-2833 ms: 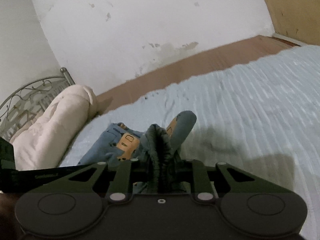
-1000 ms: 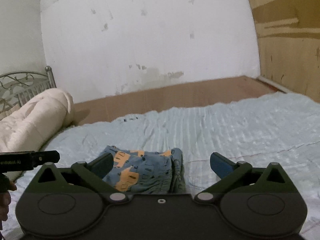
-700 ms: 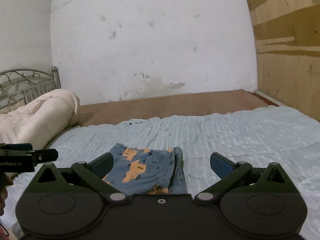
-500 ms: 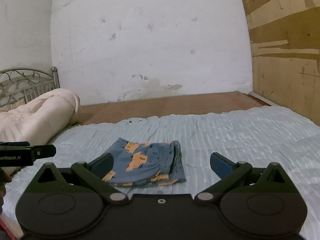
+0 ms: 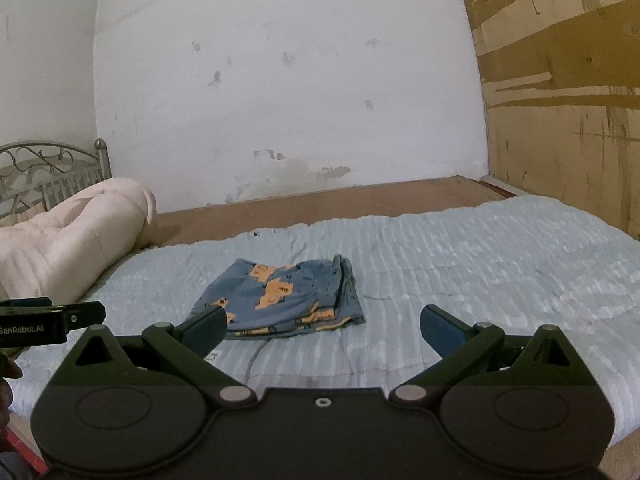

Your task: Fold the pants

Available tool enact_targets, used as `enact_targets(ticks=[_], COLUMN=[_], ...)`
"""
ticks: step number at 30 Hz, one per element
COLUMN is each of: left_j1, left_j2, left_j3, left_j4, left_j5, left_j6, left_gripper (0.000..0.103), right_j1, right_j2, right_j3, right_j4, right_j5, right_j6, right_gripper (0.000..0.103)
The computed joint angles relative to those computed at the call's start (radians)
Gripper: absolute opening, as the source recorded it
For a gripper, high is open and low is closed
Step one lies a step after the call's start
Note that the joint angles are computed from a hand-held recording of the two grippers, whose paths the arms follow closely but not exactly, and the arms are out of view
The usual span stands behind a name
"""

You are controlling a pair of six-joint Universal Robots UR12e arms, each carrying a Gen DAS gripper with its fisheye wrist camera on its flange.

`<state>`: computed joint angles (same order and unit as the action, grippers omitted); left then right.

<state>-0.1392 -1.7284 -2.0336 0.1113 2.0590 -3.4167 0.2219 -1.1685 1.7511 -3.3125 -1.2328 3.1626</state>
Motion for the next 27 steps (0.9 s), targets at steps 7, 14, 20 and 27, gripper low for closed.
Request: enact_targets(ticks=[7,14,20,27], left_j1=[0.004,0.010,0.012,0.010], left_j2=[-0.001,-0.009,-0.016,-0.022], left_j3=[-0.011,-0.017,-0.023,-0.030], left_j4=[-0.011,-0.004,-0.007,-0.012], left_j5=[0.000,-0.007,-0.020,-0.027], left_j6=[-0.007,0.002,0.009,0.000], left_gripper=[0.103,0.103,0.103,0.103], right_j1=[0.001,0.000,0.000,0.006], right_j2=[0.005,0.016,0.028,0.036], right_j3=[0.005,0.000,0.000,0.004], right_j4=[0.016,0.018,0.003,0.011], right_j5=[0.002,0.010,0.014,0.011], right_j6=[-0.016,-0.018,-0.025,-0.033], right_gripper=[0.102,0.102,0.102,0.102])
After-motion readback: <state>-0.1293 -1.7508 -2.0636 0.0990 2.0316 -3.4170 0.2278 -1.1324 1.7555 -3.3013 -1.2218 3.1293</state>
